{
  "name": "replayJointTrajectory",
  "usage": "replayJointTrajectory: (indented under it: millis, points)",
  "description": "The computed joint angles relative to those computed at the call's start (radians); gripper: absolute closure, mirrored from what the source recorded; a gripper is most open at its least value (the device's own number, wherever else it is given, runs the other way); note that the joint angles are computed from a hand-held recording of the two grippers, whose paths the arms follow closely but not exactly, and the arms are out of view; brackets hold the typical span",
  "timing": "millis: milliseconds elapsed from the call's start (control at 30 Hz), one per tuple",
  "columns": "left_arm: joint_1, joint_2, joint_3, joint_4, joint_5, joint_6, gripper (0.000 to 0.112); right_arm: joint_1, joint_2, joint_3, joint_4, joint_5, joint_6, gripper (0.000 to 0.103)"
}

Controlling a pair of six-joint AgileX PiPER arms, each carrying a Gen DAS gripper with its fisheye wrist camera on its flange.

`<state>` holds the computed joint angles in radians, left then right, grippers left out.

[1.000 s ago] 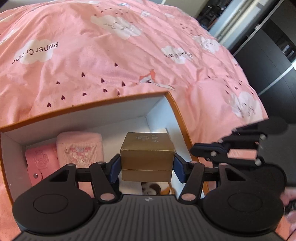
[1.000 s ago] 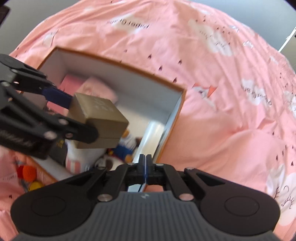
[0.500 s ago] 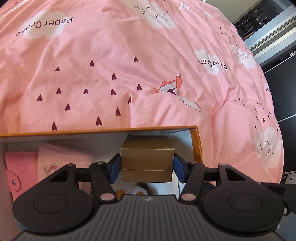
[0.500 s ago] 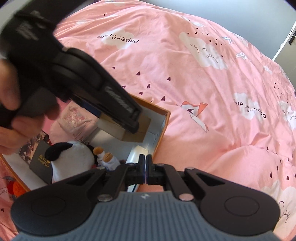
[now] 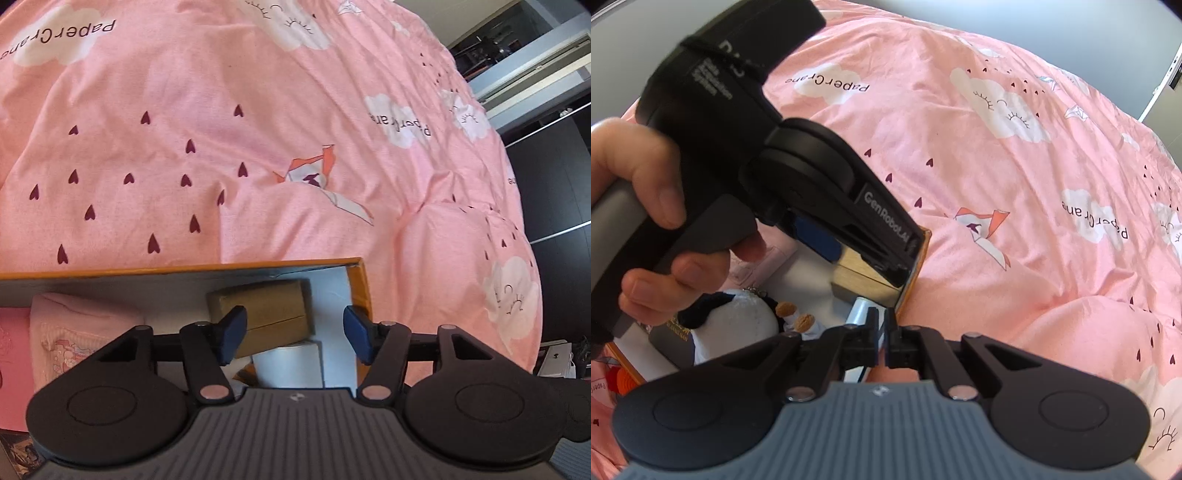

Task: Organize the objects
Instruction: 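Lower the gold box into the orange box and open the left gripper, then withdraw both grippers from the orange box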

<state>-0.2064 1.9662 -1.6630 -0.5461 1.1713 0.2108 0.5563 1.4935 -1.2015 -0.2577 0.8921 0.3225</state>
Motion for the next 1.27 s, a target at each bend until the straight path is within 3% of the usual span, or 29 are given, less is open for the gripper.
replayJointTrajectory:
  millis: [133, 333, 500, 933, 1100, 1267]
  points:
    - [-0.001, 0.003, -0.007, 0.029, 0.027, 0.001, 0.058, 0.002, -0.004, 0.003, -0.002, 0.007, 0.0, 0.099]
    - [0.026, -0.042, 0.083, 0.036, -0.04, 0.064, 0.066, -0.009, -0.021, 0.034, 0.012, -0.001, 0.002, 0.098]
    - [0.027, -0.006, 0.062, 0.015, -0.06, 0.071, 0.08, -0.03, -0.012, 0.032, 0.051, -0.002, -0.028, 0.095]
    - [-0.013, -0.039, 0.079, 0.097, -0.082, 0.063, 0.081, -0.002, 0.0, 0.023, 0.021, 0.022, 0.008, 0.093]
    - [0.002, -0.205, 0.203, 0.137, -0.135, 0.134, 0.081, 0.031, -0.049, 0.02, -0.008, 0.043, 0.044, 0.093]
    - [0.137, -0.434, 0.34, 0.042, -0.027, 0.338, 0.081, 0.138, -0.163, 0.093, -0.066, 0.024, 0.189, 0.093]
